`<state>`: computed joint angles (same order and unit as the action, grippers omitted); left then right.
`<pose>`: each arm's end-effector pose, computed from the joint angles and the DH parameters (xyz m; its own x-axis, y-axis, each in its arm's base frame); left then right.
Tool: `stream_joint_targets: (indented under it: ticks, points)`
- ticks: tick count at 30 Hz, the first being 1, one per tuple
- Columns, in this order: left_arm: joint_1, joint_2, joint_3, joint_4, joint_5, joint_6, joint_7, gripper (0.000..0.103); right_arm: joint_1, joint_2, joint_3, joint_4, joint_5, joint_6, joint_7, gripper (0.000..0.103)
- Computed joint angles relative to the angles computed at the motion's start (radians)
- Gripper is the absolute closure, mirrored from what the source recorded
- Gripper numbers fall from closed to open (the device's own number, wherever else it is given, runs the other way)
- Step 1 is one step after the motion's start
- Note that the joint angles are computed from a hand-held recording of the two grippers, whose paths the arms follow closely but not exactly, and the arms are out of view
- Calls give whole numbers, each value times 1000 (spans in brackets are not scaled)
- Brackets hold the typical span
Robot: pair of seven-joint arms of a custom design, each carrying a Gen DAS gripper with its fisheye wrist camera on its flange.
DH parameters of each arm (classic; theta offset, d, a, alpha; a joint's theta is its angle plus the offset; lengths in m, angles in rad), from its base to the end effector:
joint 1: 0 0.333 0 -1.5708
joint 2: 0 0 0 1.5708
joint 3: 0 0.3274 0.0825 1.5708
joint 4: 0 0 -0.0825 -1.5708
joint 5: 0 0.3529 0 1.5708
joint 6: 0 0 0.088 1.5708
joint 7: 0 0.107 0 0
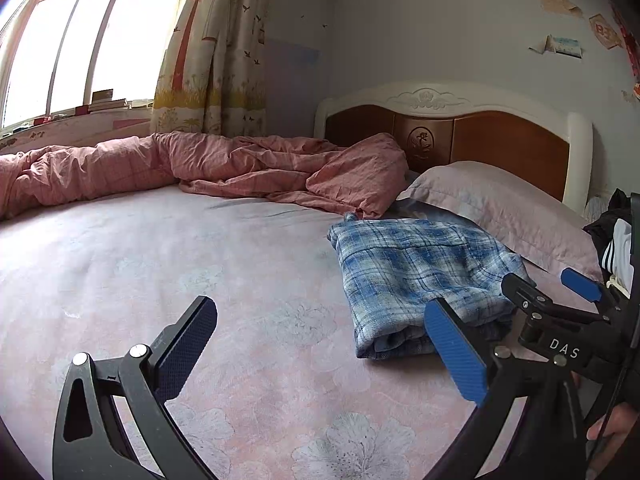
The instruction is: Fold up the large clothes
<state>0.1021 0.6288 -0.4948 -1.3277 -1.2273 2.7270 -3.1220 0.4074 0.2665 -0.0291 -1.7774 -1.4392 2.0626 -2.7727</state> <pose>0.7265 -0.1481 0.4821 -0.7284 -0.6820 0.0657 -0.2506 0.1760 -0.9520 0.6027 0.1851 0.4757 -0.7115 -0.7027 0.0079 -0.2241 0.2163 -0.9503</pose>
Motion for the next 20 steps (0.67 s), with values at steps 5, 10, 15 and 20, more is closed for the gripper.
stream_joint_targets:
  ticks: [5, 10, 15, 20]
  points:
    - [0, 0, -2, -3, -1, 6, 1, 0, 0, 1, -1, 1, 0, 0, -4, 0]
    - [0, 1, 0, -2, 3, 2, -3, 0, 1, 1, 0, 1, 1, -2, -3, 0]
    - [-7, 12, 7, 12, 30, 2, -34, 0, 2, 1, 0, 1, 2, -4, -3, 0]
    - [-1, 17, 1, 14, 46, 10, -47, 0, 3, 1, 0, 1, 2, -5, -3, 0]
